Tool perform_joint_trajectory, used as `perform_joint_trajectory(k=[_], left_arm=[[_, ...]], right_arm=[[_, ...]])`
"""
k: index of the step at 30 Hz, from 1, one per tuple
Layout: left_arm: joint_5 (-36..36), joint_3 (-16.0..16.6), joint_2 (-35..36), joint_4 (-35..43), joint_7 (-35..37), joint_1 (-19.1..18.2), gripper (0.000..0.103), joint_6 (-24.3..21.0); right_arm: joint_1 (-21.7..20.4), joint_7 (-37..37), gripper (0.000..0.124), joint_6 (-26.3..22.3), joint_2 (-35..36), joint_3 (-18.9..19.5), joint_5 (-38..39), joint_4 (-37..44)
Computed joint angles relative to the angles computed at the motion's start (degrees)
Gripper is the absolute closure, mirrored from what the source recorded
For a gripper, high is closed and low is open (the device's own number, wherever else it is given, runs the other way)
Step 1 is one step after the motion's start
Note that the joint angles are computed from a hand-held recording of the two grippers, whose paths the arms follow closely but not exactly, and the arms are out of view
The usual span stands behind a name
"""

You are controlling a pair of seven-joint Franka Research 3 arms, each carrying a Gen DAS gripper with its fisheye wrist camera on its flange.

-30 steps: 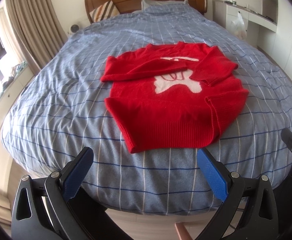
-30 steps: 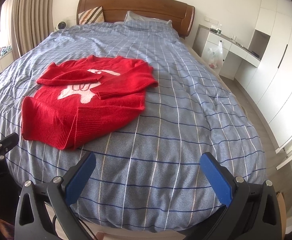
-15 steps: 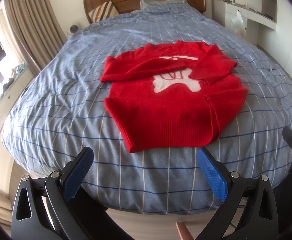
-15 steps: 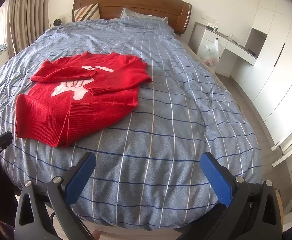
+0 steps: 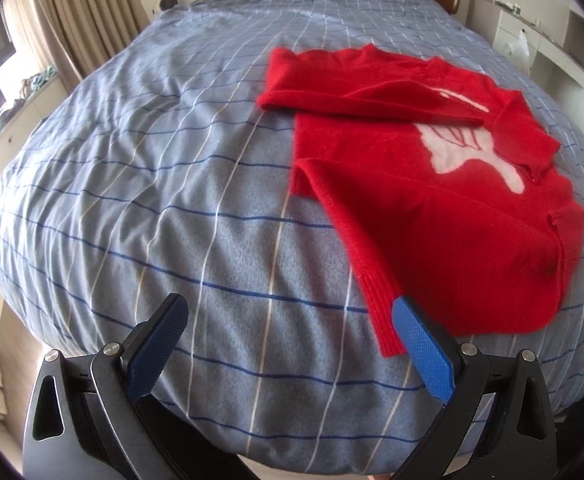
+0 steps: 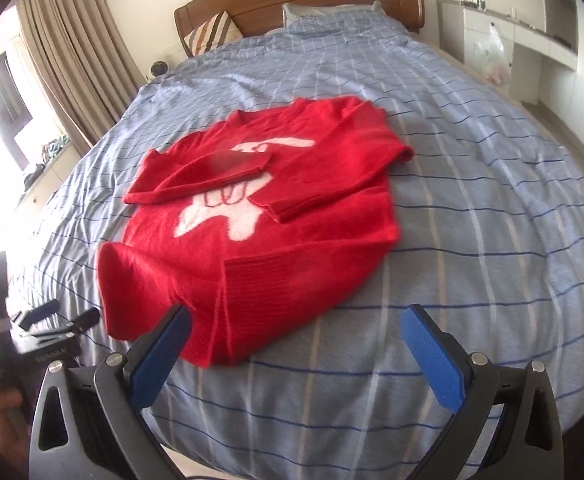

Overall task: Fold small clothes
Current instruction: 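Grasp the sweater hem corners with both grippers and lift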

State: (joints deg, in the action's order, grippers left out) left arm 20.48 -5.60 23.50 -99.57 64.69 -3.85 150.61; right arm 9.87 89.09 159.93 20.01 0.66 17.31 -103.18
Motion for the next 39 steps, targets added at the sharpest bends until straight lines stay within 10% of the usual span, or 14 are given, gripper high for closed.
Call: perform_joint_trajectory(k=[3,5,7,8,11,19,22,24,28,29,30,32,39], left_arm=[[-7.7,-4.1,1.0,-0.1,5.3,3.4,0.009,1.1],[-8.5,-4.4,1.3,0.0,7.1,2.7,0.039,0.1],[-12.5,-6.3,1.3,-0.4,10.4,3.9,0.095,-0.2],[-14.1,-6.7,0.8,-1.1,11.2,4.2,0.101,0.2],[-18.4,-8.0,-1.8,-4.5,15.4,5.8,0.102,2.2],[-37.1,-11.1,-6.6,-10.3,31.6,11.1,0.096,1.6],[-43.1,-11.2,-7.7,-11.7,35.8,11.5,0.05,3.2],[-46.8,-11.4,-7.6,-11.6,38.2,11.3,0.039,5.7],[-42.0,-9.5,-3.2,-6.1,35.6,7.7,0.045,4.9],[-39.3,-8.7,-1.7,-4.4,33.8,6.3,0.056,4.6],[-34.5,-6.7,-0.2,-2.4,30.2,4.0,0.099,3.0],[-29.2,-5.2,0.8,-1.0,25.5,2.2,0.1,1.5],[-34.3,-8.2,-10.5,-12.5,32.9,8.1,0.101,0.2]], right_arm=[[1.7,0.6,0.022,-3.2,6.6,0.1,-1.6,8.0],[4.7,2.3,0.059,-4.0,9.5,-2.5,-6.8,10.7],[4.9,3.4,0.089,-3.9,9.8,-3.1,-8.2,10.2],[2.4,1.5,0.094,-3.2,8.7,-0.7,-5.1,8.3],[-0.9,-2.4,0.111,-2.0,3.7,1.3,-0.7,1.4],[-6.3,-12.1,0.097,-3.5,-6.4,2.6,13.0,-12.6],[-8.7,-19.9,0.064,-3.2,-6.4,4.4,24.1,-13.1],[-10.7,-27.5,0.064,-4.6,-6.3,5.9,34.3,-12.4],[-10.3,-33.1,0.064,-8.2,-3.4,5.1,40.8,-9.1],[-10.1,-33.7,0.064,-9.1,-2.3,5.0,41.1,-8.0],[-9.9,-33.8,0.065,-9.9,-1.3,4.9,41.0,-7.1],[-9.6,-35.5,0.118,-10.2,0.0,5.2,41.5,-5.7],[-8.2,-31.5,0.118,-11.8,-6.9,2.1,33.7,-10.6]])
